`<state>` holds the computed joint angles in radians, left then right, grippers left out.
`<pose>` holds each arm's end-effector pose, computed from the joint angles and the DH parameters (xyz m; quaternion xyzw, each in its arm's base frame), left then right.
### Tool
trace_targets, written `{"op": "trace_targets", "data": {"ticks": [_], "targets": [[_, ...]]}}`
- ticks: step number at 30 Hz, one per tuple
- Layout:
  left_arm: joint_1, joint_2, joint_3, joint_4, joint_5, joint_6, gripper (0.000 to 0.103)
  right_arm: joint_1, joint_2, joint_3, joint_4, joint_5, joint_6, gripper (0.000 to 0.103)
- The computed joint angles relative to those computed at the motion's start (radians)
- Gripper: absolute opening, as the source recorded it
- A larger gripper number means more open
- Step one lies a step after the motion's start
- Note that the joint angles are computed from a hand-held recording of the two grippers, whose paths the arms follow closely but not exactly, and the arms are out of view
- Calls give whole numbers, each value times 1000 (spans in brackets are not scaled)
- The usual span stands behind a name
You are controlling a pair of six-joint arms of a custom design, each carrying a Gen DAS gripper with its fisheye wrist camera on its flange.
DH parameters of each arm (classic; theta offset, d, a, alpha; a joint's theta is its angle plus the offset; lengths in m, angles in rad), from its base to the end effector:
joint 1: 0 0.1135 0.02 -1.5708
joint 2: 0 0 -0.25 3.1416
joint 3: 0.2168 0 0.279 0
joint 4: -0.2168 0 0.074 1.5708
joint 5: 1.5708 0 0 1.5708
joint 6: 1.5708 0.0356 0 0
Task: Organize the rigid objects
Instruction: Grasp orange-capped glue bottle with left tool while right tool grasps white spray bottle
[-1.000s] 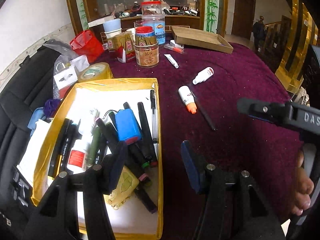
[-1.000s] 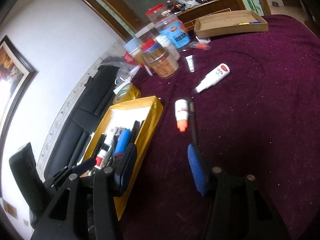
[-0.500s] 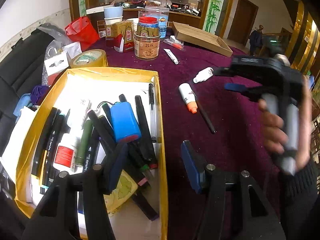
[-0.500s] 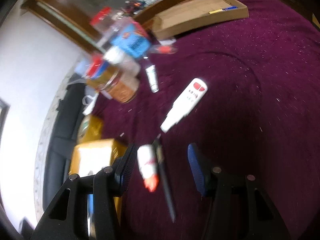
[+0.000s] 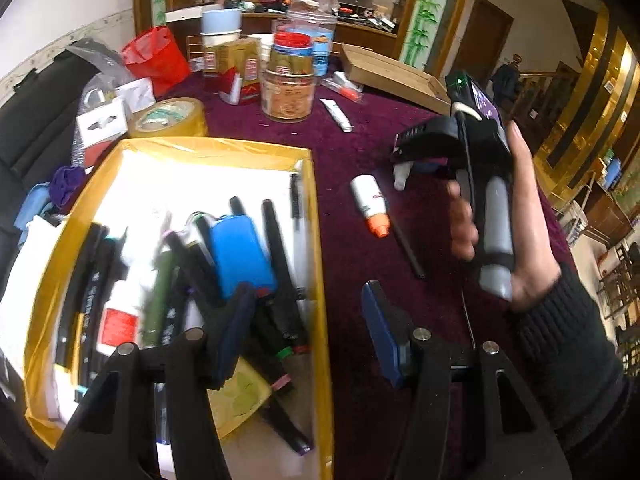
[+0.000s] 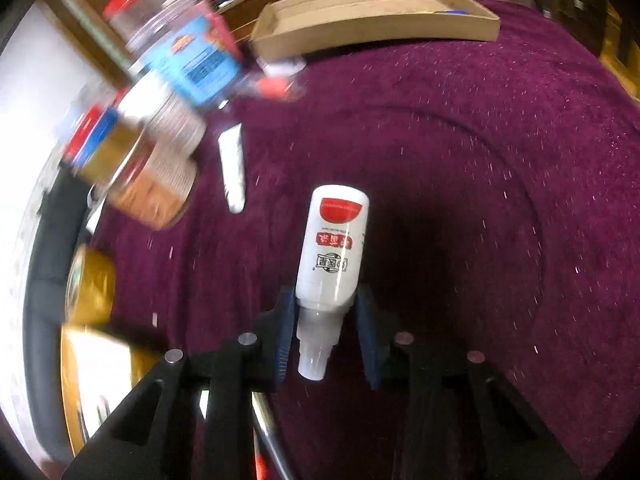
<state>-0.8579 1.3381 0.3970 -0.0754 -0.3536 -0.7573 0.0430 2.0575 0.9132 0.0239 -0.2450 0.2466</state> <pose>0.1583 -0.1643 0.0806 -0.0004 0.9481 -0.0777 0.3084 0.3508 0.0237 0.0135 0.0712 0.9652 0.1498 0.2021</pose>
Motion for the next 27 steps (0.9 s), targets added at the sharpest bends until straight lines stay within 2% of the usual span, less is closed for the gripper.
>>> {"op": "trace_targets", "data": {"ticks": [5, 9, 11, 13, 14, 16, 18, 20, 24, 25, 27], "targets": [[20, 117, 112, 13, 93, 64, 54, -140, -120, -201, 3, -162, -207, 26], [71, 287, 267, 14, 186, 122, 54, -290, -193, -330, 2, -279, -407, 26], [108, 407, 374, 2, 221, 147, 54, -353, -190, -362, 34, -334, -455, 26], [145, 507, 465, -11, 259, 158, 53, -402, -161, -341, 6, -404, -469, 26], [160, 549, 504, -21, 264, 154, 49, -420, -146, -329, -8, -429, -475, 26], [184, 626, 576, -36, 267, 150, 42, -422, -135, -318, -13, -437, -469, 26], [201, 680, 622, -49, 267, 140, 41, -416, -156, -335, -5, -420, -465, 26], [219, 716, 648, -42, 302, 122, 36, -405, -169, -348, 7, -405, -455, 26], [208, 775, 720, -76, 236, 144, 32, -382, -176, -359, 28, -383, -436, 26], [213, 793, 741, -85, 241, 153, 26, -378, -182, -363, 29, -376, -436, 26], [223, 805, 744, -83, 274, 146, 25, -372, -187, -372, 41, -365, -438, 26]]}}
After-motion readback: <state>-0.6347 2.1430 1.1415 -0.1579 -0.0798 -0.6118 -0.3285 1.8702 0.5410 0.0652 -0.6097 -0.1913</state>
